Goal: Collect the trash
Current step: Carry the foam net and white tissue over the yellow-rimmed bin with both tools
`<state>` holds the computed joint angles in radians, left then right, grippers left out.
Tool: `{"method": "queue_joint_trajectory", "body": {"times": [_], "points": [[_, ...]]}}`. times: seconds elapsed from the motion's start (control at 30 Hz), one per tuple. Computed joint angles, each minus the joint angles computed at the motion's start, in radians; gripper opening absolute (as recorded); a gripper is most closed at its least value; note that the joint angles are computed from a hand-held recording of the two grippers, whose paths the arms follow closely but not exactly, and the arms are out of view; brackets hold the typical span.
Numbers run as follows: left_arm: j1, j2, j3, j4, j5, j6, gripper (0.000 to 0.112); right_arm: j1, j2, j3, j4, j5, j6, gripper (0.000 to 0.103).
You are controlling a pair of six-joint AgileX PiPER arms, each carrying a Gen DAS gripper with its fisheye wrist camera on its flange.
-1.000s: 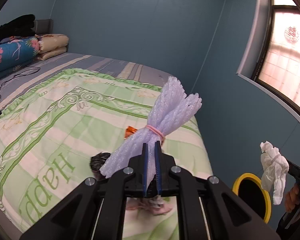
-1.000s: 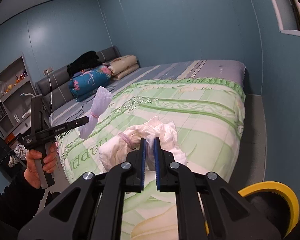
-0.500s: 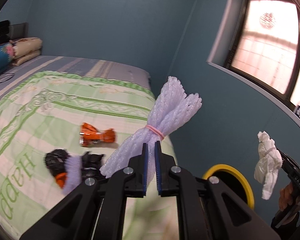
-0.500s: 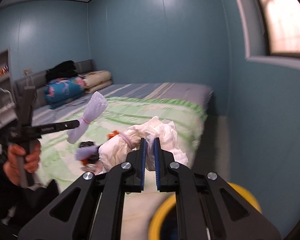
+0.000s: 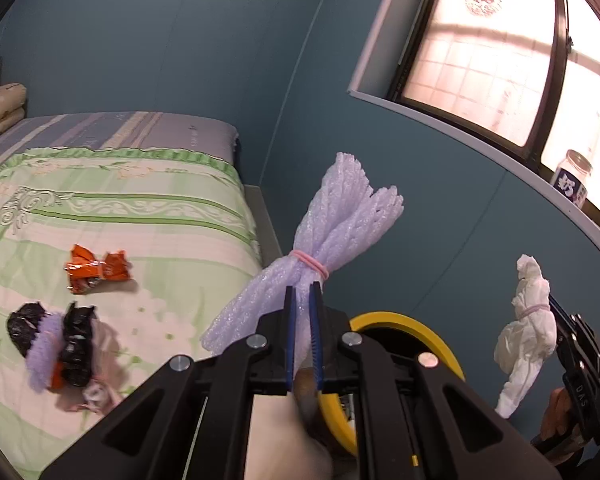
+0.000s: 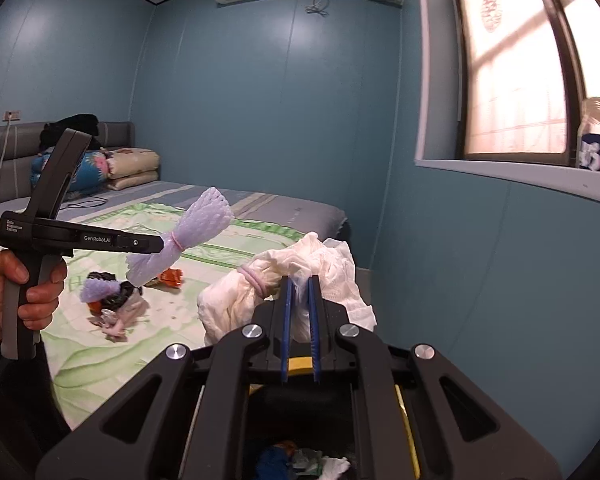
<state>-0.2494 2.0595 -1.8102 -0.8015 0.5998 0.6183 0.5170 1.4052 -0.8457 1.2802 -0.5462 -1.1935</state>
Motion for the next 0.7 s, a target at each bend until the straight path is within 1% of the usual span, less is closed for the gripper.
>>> {"method": "queue_joint_trajectory", "body": {"times": [0.13, 0.3, 0.47, 0.57, 0.7], "points": [[-0.062, 0.032, -0.04, 0.082, 0.0, -0.078, 0.006, -0.024, -0.017, 0.055, -0.055, -0.005, 0.079, 0.007], [-0.126, 0.083, -0.107, 0.177, 0.024, -0.151, 0.006, -0.057, -0.009, 0.103, -0.12, 0.001, 0.187, 0.007], [-0.18, 0.145, -0.188, 0.268, 0.06, -0.229, 0.006, -0.111, 0.001, 0.127, -0.122, 0.046, 0.222, 0.007], [-0.211, 0.182, -0.234, 0.31, 0.077, -0.273, 0.006, -0.169, 0.002, 0.134, -0.105, 0.122, 0.217, 0.007], [-0.244, 0.239, -0.317, 0.362, 0.118, -0.331, 0.006, -0.212, 0.035, 0.138, -0.116, 0.172, 0.243, 0.007]]}}
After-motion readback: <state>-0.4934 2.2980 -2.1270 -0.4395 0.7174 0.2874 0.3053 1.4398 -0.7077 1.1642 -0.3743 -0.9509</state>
